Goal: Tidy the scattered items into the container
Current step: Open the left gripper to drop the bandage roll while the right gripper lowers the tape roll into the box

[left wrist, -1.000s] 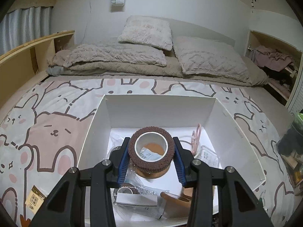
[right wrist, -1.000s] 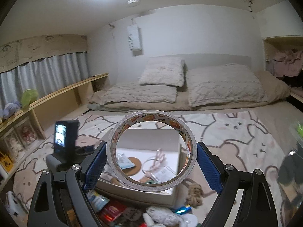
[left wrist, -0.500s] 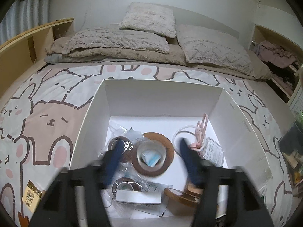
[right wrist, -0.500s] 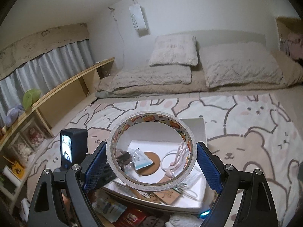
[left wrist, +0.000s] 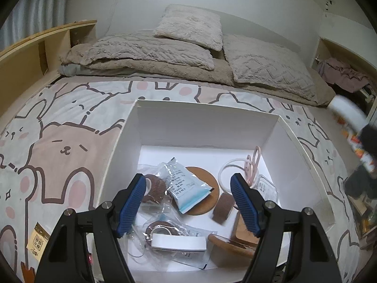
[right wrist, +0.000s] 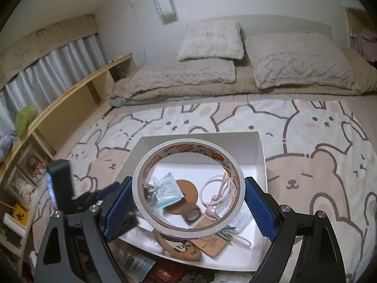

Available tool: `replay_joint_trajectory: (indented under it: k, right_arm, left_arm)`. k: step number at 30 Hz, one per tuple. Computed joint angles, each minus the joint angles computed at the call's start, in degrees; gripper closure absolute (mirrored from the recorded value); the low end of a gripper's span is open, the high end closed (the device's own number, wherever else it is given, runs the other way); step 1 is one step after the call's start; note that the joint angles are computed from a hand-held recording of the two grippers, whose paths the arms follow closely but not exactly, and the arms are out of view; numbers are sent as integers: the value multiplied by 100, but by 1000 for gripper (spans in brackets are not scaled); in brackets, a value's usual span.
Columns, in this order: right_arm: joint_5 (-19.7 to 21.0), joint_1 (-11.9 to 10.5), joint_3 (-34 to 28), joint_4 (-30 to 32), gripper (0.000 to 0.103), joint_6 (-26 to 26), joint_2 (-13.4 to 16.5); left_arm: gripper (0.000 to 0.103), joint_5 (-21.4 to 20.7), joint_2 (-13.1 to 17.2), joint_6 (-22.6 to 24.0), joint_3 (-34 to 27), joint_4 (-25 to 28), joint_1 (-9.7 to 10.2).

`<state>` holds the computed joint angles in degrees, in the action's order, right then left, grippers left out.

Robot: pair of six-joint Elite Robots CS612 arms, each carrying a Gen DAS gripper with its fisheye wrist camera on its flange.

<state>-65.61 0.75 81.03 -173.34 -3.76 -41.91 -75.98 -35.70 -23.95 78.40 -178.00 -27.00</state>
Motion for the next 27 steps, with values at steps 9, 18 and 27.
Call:
replay_joint_trajectory:
  k: [9, 18, 27]
  right_arm:
    - [-860, 208, -722, 1093, 12, -305, 375]
    - [-1591, 378, -1546, 2096, 12, -367, 822]
    - [-2096, 480, -2195, 2705, 12, -290, 1180]
  left_arm:
    - [29, -22, -93, -119, 145, -227, 76]
    - [29, -172, -93, -256, 168, -369, 145]
    - [29, -370, -39, -358, 115, -402, 199]
